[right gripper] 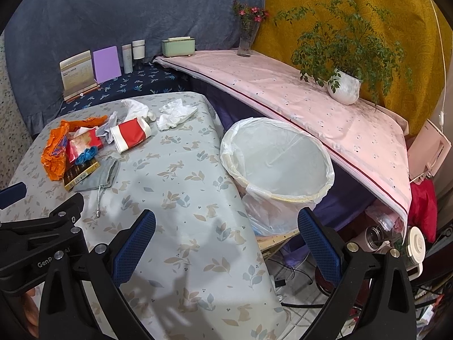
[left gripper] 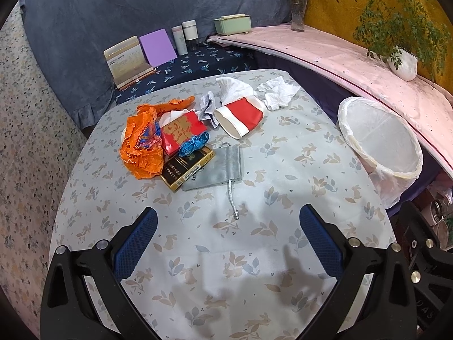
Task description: Collect trash
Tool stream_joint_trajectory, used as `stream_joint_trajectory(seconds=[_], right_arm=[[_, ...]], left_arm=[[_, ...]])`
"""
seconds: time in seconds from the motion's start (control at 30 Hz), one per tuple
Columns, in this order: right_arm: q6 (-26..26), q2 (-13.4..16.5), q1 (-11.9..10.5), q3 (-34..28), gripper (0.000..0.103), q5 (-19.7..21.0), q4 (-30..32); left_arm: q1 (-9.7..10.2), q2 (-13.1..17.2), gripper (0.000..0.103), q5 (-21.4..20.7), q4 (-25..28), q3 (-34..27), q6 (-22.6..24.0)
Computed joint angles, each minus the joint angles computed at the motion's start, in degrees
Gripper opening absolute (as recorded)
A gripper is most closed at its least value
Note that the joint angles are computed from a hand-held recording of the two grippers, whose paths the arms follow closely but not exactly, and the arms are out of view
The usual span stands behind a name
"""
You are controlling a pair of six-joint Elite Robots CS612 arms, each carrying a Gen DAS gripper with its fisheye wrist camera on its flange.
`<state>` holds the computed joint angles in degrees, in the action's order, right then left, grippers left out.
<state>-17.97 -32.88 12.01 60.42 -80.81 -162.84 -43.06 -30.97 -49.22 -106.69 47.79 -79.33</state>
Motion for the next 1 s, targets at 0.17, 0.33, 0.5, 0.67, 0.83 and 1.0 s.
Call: stream_joint_trajectory(seconds=[0.17, 0.33, 0.5, 0.67, 0.83, 1.0], right_arm=[[0.01, 0.02, -0.01, -0.03, 0.096, 0.00, 0.06], [0.00, 0.00, -0.02, 0.00, 0.096, 0.01, 0.03], [0.25, 0.00, -0.03, 0.00, 0.096, 0.02, -0.07], [0.49, -0.09, -0.08, 0.11, 0.096, 0.07, -0.35], [0.46, -0.08, -0.08, 0.10, 0.096, 0.09, -0.40], [0.48, -0.13, -0.09, 0.16, 0.096, 0.07, -0.52]], left_arm=[[-0.03, -0.01, 0.096, 0.30, 0.21, -0.03, -0.04], [-0.05, -0.01, 0.096, 0.35, 0.38, -0.07, -0.03], [-0.07, 0.01, 0.096, 0.37, 0.30, -0.09, -0.01], [-0.07, -0.02, 0.096, 0.34, 0.04, -0.05, 0.11], [-0.13, 0.03, 0.096, 0.62, 0.14, -0.27, 0.50], [-0.11, 0.01, 0.096, 0.85, 0.30, -0.33, 0.55]])
